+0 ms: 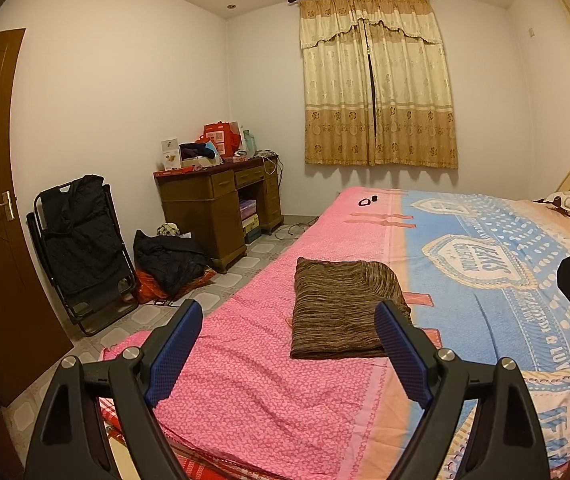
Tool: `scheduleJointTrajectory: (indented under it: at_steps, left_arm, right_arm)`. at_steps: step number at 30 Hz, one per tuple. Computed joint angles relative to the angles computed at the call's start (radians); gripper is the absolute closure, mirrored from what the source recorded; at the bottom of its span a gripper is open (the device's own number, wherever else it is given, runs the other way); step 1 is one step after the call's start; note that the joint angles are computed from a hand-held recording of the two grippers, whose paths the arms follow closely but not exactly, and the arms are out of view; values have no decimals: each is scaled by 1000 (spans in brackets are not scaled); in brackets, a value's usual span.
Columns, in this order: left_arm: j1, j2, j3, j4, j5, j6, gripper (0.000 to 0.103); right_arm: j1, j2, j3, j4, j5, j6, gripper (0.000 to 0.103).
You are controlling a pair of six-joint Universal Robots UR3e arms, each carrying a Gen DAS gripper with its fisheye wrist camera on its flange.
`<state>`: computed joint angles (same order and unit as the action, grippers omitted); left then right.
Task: Fold small clothes
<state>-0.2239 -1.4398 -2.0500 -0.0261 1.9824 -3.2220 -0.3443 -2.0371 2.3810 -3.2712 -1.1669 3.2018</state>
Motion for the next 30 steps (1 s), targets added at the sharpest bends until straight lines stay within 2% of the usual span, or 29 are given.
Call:
scheduleJointTrajectory:
  at_steps: [11,17,30]
  left_arm:
    - [2,7,-9,-12,-22,2,15]
    - [-13,-22,12,-11,13,5,15]
    - [-22,-33,24,-23,26,-3,15]
  right_arm:
    - [4,-1,0,4,-5,1,0]
    - [6,-3,5,-1,-8,1,0]
    - [1,-1,14,-10,-4,-1,0]
